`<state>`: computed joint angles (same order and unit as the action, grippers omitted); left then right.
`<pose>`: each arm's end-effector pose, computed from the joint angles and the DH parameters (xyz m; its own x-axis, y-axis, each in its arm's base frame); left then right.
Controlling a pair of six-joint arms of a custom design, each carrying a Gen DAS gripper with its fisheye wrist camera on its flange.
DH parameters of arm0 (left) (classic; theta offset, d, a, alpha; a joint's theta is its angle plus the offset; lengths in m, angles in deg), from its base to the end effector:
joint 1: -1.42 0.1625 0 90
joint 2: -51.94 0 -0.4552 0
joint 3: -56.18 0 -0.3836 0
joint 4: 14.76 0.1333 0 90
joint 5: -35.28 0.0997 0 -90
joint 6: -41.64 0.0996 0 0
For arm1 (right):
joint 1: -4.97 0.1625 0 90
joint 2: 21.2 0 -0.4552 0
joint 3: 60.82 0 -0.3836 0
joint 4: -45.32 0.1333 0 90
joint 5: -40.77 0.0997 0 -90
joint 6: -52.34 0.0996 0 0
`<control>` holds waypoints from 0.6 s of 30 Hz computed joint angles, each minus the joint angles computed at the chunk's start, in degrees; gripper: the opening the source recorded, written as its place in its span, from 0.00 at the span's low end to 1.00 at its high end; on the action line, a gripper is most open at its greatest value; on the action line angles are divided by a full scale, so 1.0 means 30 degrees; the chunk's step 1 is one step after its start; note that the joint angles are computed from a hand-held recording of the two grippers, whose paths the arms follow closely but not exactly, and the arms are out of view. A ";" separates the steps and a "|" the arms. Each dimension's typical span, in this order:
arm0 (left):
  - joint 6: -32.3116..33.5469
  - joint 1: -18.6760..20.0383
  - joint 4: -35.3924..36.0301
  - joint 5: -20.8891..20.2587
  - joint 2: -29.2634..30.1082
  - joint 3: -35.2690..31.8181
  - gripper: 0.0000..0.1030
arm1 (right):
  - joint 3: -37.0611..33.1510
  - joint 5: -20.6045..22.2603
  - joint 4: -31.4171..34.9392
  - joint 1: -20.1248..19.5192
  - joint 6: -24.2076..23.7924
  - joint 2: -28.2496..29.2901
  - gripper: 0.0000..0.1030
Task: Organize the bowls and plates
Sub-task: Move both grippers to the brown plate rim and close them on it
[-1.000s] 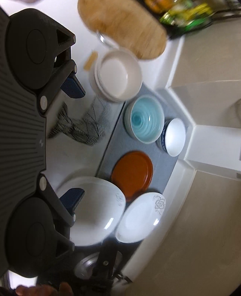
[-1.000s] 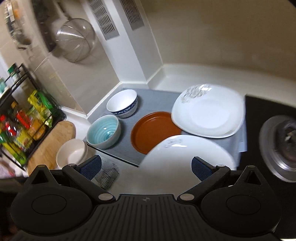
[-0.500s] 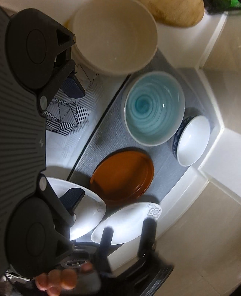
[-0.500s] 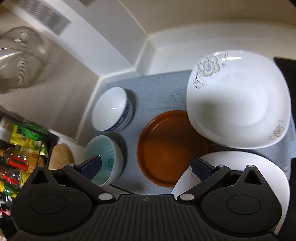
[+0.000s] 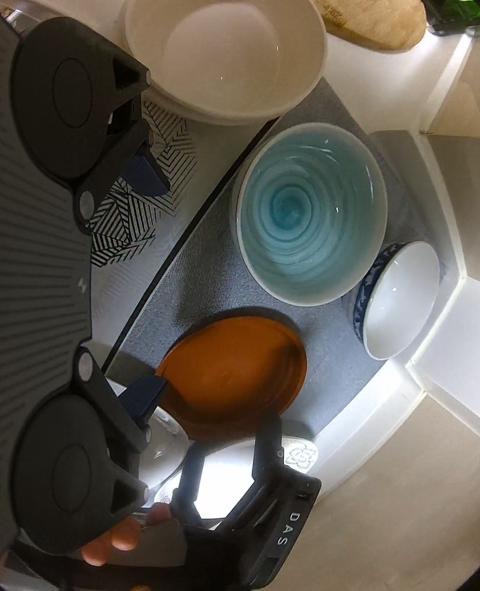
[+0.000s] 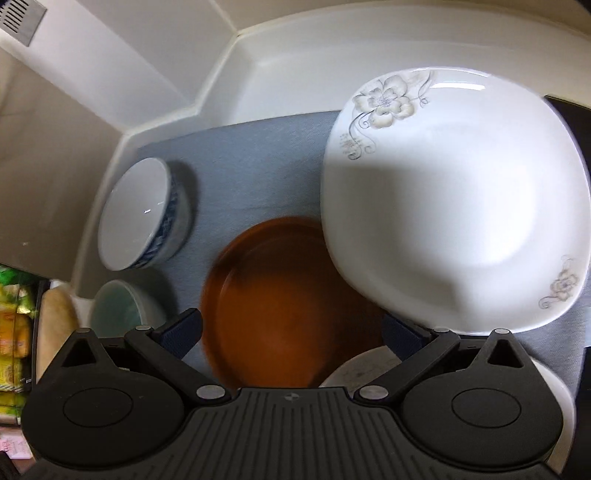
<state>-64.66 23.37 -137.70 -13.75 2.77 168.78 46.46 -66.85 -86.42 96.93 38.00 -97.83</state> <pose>-0.4052 -0.3774 0.0485 -0.7745 -0.5406 -0.3284 -0.1991 0.7011 -0.6847 0.1219 -0.5475 0.3358 -0.9165 -0.2181 0.3354 -0.2689 0.9565 -0.1128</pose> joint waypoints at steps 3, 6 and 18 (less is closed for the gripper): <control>0.0064 0.0301 -0.0137 -0.0008 0.0258 -0.0160 1.00 | 0.0064 0.0148 -0.0182 -0.0122 -0.0380 0.0141 1.00; 0.0094 0.0574 -0.0568 0.0043 0.0473 -0.0175 1.00 | 0.0078 -0.0403 -0.0543 -0.0045 -0.0094 0.0529 1.00; -0.0746 0.0699 -0.1835 0.0570 0.0562 0.0375 1.00 | -0.0112 0.0993 -0.0187 -0.0124 -0.3500 0.0833 1.00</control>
<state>-66.90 25.47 -143.20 -12.04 4.46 169.91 46.13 -63.87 -86.99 96.56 27.50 -95.33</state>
